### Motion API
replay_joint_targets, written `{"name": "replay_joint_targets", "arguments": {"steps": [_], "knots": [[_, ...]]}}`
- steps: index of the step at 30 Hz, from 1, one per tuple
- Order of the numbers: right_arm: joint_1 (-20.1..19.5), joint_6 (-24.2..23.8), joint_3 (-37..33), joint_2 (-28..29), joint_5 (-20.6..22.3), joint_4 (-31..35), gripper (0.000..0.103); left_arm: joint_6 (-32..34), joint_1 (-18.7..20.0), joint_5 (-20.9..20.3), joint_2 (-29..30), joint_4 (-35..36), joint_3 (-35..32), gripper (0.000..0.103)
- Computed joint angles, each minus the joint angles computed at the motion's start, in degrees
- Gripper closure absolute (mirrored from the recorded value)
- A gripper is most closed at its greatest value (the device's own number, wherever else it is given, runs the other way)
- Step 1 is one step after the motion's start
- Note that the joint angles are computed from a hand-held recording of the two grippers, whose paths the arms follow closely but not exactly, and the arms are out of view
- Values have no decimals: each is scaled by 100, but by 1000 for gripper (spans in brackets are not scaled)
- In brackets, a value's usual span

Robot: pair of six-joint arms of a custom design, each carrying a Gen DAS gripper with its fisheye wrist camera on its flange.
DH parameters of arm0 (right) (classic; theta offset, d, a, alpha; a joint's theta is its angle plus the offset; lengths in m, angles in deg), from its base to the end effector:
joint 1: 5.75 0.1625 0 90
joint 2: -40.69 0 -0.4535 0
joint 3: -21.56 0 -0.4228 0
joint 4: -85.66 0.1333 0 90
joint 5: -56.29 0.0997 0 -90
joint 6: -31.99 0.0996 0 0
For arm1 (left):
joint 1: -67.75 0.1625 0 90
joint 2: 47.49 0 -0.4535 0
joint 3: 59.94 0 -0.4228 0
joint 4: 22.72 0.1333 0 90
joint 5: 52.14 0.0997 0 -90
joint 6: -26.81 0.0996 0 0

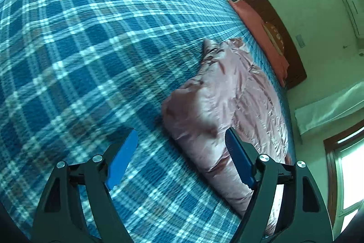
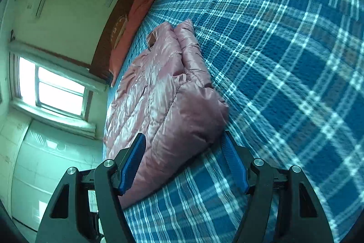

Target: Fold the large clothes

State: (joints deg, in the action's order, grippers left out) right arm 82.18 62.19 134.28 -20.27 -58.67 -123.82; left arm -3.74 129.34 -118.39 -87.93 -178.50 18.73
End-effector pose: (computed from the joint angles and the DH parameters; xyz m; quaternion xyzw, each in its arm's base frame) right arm 0.0694 -0.6061 0.2849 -0.3410 -0.7454 0.5713 0.0419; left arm -0.2318 -0.7931 0.1603 -0.0667 0.9494 -0.3012 0.0593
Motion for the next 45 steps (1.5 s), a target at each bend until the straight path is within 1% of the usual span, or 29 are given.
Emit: {"name": "replay_joint_targets", "arguments": {"steps": [2,4,5,6,7,8,9,10,11,12,14,19,27,30,31,36,41,45], "knots": [[-10,-18,-194,158,-35,-155,34,-212,22,-88,174,113,-235,23],[-41,34,-370,308,-108,-309,34,-380,0,96,288,-76,-313,23],[-43,34,-436,355,-175,-319,34,-415,-7,144,325,-172,-330,26],[-24,12,-534,378,-265,-225,36,-400,-6,149,369,-294,-360,46],[3,-41,-598,401,-364,-165,38,-381,29,-1,421,-261,-443,55],[19,-89,-668,429,-421,-63,48,-441,54,-58,468,-104,-554,63],[-22,-77,-713,406,-338,41,58,-512,68,-36,495,-64,-595,69],[-64,-35,-749,418,-236,82,64,-475,78,-55,515,-93,-616,73],[-104,2,-733,402,-112,79,72,-346,94,-157,544,-84,-667,83],[-129,-4,-713,394,-7,31,76,-263,94,-163,564,-31,-718,87],[-114,-124,-697,385,36,-26,81,-92,92,-202,534,-47,-700,91],[3,-214,-419,263,-4,-167,83,129,68,-193,295,-106,-443,94],[201,-224,125,9,-95,-171,83,113,26,-113,-601,-210,663,94],[263,-194,355,-79,-125,-210,83,93,15,-93,-863,-162,958,94],[291,-189,420,-97,-154,-229,83,114,31,-108,-1028,-207,1174,94],[374,-144,726,-200,-177,-263,83,196,46,-78,-1456,-224,1692,94],[418,-91,1006,-206,-166,-401,83,168,91,-67,-1665,-170,1918,94],[348,-71,1063,-206,-96,-448,83,209,134,-91,-1790,-200,2075,94]]}}
